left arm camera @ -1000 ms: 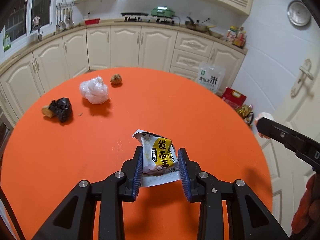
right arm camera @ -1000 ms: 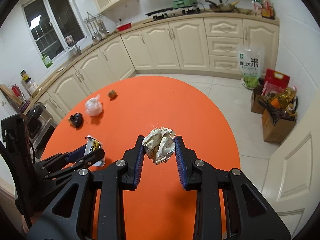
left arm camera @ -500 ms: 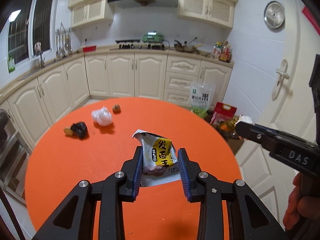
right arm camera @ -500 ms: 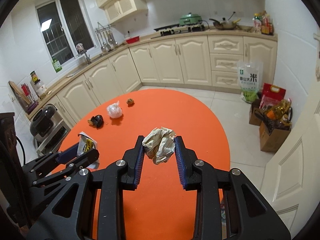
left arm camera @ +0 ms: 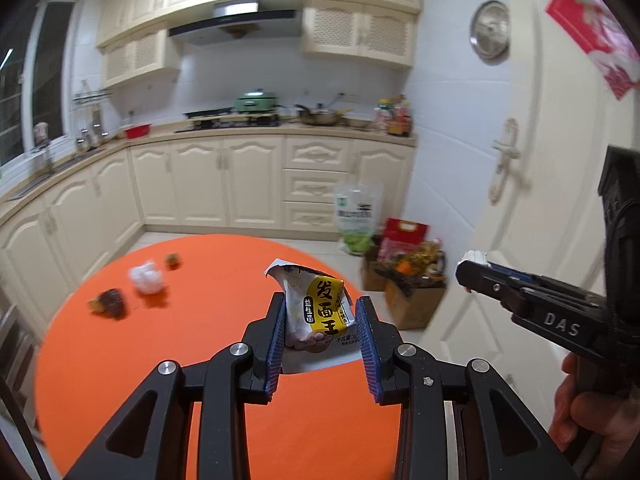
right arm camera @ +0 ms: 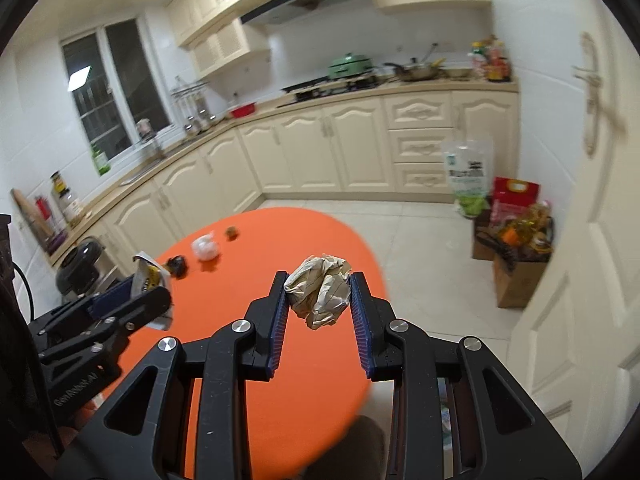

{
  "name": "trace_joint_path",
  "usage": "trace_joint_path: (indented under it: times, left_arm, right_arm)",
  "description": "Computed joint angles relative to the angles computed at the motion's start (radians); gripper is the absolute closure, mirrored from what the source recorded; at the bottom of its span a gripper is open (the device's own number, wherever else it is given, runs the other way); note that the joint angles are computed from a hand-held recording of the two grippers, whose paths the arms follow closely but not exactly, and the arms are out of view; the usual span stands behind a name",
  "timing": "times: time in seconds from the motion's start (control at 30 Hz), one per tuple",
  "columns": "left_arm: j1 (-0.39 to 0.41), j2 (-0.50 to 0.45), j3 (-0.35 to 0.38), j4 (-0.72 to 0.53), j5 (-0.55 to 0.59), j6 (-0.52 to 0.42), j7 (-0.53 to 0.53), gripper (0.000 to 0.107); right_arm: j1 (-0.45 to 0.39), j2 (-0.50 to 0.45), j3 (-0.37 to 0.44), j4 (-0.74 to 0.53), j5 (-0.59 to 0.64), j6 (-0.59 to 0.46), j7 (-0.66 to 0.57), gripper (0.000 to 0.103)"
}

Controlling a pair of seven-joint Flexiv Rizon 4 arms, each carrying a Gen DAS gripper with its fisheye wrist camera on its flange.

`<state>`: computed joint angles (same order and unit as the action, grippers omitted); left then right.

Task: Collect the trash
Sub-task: 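Carry the paper and snack packet to the blue bin and release both inside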

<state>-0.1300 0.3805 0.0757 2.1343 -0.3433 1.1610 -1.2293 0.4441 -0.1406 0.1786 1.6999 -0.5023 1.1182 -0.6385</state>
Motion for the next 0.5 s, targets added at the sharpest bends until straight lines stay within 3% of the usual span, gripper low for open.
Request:
trace_joint_path:
  times: [0.3, 0.5]
  left_arm:
    - [-0.103, -0.054, -0.039, -0.004, -0.073, -0.035, 0.064, 0.077]
    - [-0.11, -0.133, -0.079, -0.052, -0.054, -0.1, 0.071, 0.077]
  right_arm:
    - [-0.116, 0.095, -0.018, 0.161, 0.064, -0.02, 0.03, 0.075]
    - [-0.17, 0.08, -0.02, 0.218, 0.214, -0.012, -0.032, 0.075]
